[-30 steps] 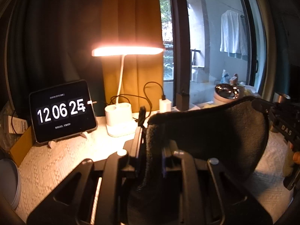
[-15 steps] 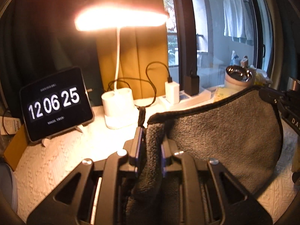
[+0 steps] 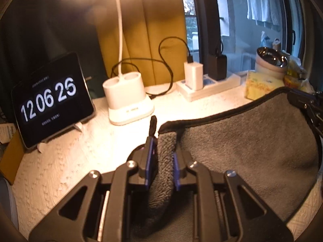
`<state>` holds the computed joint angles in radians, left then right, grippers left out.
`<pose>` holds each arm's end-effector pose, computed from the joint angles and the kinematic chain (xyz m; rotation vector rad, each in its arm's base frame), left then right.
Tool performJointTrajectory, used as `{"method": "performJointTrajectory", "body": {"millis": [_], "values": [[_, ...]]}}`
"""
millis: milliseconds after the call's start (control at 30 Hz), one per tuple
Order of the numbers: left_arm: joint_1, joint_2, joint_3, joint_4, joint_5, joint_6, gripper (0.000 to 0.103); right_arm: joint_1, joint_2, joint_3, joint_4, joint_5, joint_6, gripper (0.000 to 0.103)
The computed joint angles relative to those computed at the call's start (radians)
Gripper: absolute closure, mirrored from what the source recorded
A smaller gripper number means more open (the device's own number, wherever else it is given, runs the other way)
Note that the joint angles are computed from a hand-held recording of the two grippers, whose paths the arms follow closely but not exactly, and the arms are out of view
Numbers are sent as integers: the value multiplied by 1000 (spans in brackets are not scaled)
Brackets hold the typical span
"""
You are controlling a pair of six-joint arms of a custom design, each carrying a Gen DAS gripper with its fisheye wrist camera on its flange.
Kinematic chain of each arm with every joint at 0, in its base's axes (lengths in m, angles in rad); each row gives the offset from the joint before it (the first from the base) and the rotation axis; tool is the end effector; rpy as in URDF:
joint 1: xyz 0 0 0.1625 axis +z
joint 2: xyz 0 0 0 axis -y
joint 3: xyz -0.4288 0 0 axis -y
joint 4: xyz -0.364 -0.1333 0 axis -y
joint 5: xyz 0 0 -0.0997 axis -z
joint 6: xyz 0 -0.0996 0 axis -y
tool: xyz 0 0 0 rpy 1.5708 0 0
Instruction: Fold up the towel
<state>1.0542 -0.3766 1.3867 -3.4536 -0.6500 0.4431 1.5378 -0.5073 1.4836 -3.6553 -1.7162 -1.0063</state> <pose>-0.1622 -0.7159 0.0496 0.5297 2.0523 -1.0000 0.0953 -0.7149 0.1145 0.9564 -2.0231 1.1198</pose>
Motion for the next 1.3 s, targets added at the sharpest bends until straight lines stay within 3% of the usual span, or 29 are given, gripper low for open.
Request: {"method": "performJointTrajectory", "body": {"millis": [367, 567, 700, 767, 867, 967, 1000, 1167, 1300], "values": [[37, 13, -96, 311, 16, -203, 83, 8, 36, -108, 193, -122, 42, 98], [45, 13, -105, 347, 12, -243, 76, 16, 53, -157, 258, -188, 67, 98], [50, 6, -102, 357, 10, -275, 66, 20, 60, -181, 300, -219, 78, 98], [51, 3, -103, 365, 19, -299, 55, 21, 64, -192, 314, -234, 85, 94], [56, -12, -88, 370, -3, -332, 48, 22, 68, -204, 334, -246, 95, 73], [55, -19, -71, 367, -11, -345, 19, 23, 67, -199, 325, -246, 92, 70], [54, -23, -62, 361, -17, -346, 15, 24, 70, -201, 321, -251, 91, 69], [42, -35, -27, 324, -20, -347, 12, 28, 72, -193, 286, -263, 86, 58], [29, -52, 2, 292, -18, -345, 10, 32, 64, -175, 259, -268, 84, 43]]}}
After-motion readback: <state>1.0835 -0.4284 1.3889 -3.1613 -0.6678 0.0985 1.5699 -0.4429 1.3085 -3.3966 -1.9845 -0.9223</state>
